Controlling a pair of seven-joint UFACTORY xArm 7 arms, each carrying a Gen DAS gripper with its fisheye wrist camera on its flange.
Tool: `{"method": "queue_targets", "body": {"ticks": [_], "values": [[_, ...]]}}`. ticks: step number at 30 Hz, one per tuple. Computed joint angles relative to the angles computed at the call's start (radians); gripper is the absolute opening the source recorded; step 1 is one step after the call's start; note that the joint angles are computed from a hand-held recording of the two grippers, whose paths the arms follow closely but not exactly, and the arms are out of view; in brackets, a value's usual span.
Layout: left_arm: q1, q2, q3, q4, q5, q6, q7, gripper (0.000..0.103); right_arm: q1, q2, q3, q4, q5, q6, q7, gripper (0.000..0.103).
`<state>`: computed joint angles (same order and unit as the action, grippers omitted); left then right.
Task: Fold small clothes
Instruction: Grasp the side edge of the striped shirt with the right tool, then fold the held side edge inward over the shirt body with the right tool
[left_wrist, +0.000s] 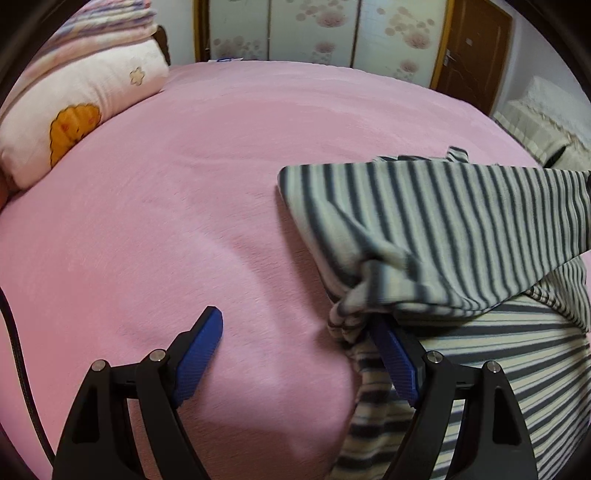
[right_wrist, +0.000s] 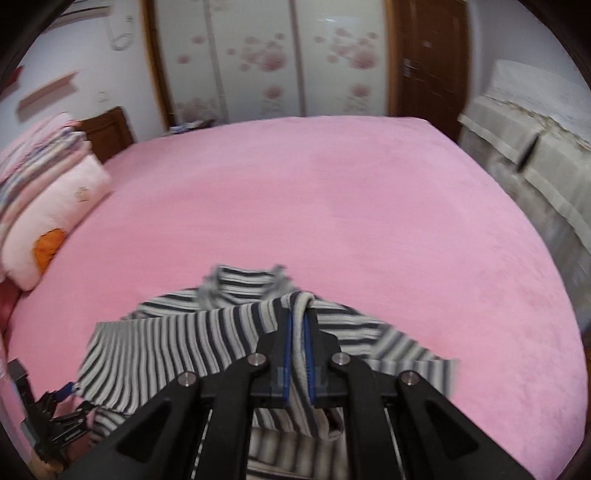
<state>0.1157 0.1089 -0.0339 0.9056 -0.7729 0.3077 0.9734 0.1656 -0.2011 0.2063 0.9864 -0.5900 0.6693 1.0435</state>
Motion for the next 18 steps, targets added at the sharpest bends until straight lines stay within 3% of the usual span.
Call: {"method": "queue_targets", "body": {"ticks": [8, 15, 18], "values": [[-0.015, 0.009, -0.001, 0.004, 0.090, -0.019, -0.041, 0.081, -0.050, -0.029, -0.012, -0.075, -0.030, 0.083, 0.107, 0.006], [-0.030, 0.007, 0.009, -0.031, 0.231, -0.092, -0.214, 0.081, -0.047, 0.020, -0.039, -0.090, 0.032, 0.103, 0.095, 0.007], [-0.014, -0.012, -0.005, -0.060, 0.200, -0.101, -0.211, 0.071, -0.038, 0.032, -0.059, -0.103, 0.086, 0.109, 0.063, 0.012]]}}
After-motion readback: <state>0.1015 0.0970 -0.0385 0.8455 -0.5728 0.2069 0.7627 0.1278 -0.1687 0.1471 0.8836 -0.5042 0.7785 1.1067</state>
